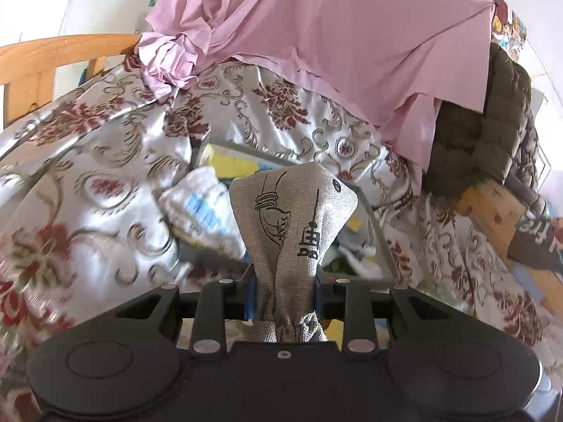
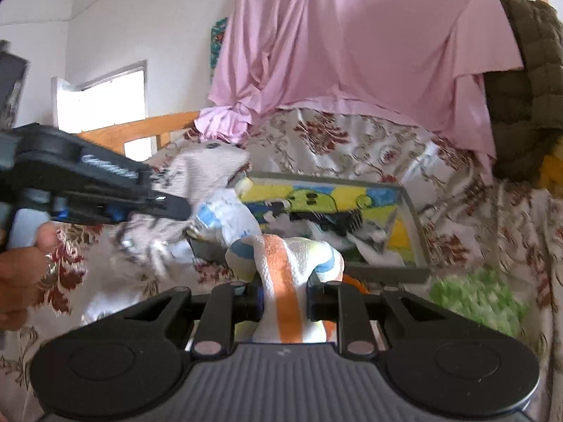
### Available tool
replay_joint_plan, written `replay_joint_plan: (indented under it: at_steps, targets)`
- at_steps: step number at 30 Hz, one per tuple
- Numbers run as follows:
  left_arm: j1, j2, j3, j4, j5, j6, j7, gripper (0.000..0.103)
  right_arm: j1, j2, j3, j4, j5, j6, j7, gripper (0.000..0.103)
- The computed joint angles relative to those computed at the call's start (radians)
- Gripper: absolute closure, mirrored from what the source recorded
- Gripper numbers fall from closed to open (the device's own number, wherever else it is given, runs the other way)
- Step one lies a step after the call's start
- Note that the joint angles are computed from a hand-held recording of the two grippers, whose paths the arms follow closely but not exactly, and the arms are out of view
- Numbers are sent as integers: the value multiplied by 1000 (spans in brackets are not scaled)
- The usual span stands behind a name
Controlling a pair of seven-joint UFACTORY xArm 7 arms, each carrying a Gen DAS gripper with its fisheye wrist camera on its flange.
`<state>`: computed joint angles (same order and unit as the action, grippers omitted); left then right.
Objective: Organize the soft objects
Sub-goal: 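Carry the bag and towel with both tools over the tray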
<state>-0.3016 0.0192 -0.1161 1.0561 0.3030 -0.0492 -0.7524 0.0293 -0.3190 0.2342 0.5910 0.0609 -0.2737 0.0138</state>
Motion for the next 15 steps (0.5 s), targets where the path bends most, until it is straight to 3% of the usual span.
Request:
replay_joint_plan:
  at_steps: [2, 4, 6, 9, 11, 13, 15]
  targets:
    - [18, 52, -26, 59, -76, -16, 79, 71, 95, 34, -104, 34, -37, -9, 27, 80]
    - [26, 119, -39, 138, -123, -26, 143, 71, 129, 69, -148, 70, -66, -23, 34, 80]
    - [-35, 191, 33, 231, -109, -20, 149, 71, 133, 113, -164, 119, -85, -34, 31, 80]
    - [-82, 300, 91, 391, -120, 52, 179, 70, 126, 195, -179, 218, -100, -30, 30, 80]
    - [-32, 371, 30, 490, -172, 99, 242, 70, 105, 253, -167, 290, -79, -18, 11, 80]
    - [9, 446, -21, 588, -229, 135, 300, 70, 105, 311, -195, 365, -156, 3, 89, 80]
    - [13, 491, -26, 638, -253, 139, 344, 70, 79, 378, -187, 451, -195, 25, 128, 80]
